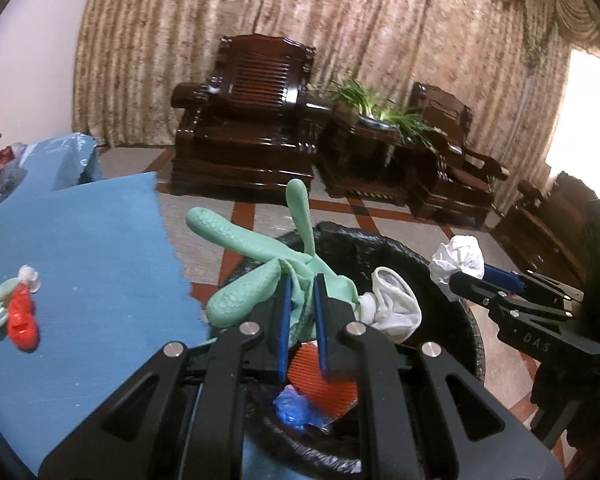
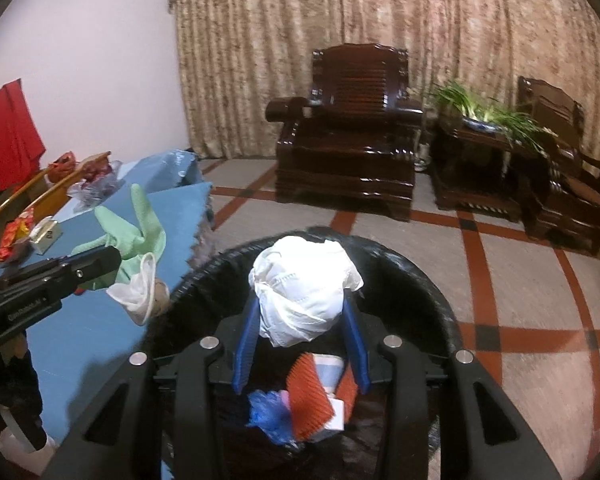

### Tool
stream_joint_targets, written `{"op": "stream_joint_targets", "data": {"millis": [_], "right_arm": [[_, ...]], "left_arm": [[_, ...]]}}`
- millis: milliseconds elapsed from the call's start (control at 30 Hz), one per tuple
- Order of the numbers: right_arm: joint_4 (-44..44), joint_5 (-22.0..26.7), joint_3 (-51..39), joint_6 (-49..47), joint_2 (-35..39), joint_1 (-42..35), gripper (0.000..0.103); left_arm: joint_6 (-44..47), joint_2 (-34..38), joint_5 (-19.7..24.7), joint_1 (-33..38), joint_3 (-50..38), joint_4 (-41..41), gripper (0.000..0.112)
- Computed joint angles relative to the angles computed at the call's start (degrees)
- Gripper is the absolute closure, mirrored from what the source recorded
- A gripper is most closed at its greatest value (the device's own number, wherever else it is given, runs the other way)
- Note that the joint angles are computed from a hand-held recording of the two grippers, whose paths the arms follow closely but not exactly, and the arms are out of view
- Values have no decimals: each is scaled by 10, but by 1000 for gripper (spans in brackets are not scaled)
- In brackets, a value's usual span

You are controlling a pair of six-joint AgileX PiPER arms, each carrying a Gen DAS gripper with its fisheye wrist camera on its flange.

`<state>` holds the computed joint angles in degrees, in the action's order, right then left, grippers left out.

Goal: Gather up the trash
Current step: 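Carry glove and tissue over the black bin and open both grippers, then move both grippers back toward the remaining red bag and glove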

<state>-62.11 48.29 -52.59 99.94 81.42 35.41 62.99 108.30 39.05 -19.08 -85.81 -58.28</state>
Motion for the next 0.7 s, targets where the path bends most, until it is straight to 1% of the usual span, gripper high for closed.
{"op": "stream_joint_targets", "data": {"millis": [200,267,300,367,400,500,533,567,633,667,700], "right_arm": [[1,-15,41,18,-8,-19,63],[2,-19,48,23,-7,-22,61],[5,-23,51,22,-6,-26,58],[9,-29,53,18,-5,-32,57],[11,-30,55,17,-6,-33,52],[8,-24,61,27,-9,-30,41],[5,-19,61,32,-8,-25,37],[3,-11,61,37,-8,-20,28],[-2,-3,60,44,-7,-13,22],[-5,0,57,47,-7,-9,15],[-10,9,55,53,-6,-3,9]], "left_arm": [[0,28,-22,-31,-10,15,102],[-11,42,-24,-40,-23,27,101],[-19,48,-24,-45,-29,34,101],[-34,62,-18,-51,-46,48,96],[-34,63,-18,-51,-44,49,92],[-40,66,-19,-52,-49,51,90],[-37,65,-17,-49,-48,48,84],[-37,63,-17,-47,-48,47,80],[-32,59,-18,-38,-45,42,71],[-37,59,-16,-36,-50,44,69],[-35,55,-17,-32,-47,42,63]]}}
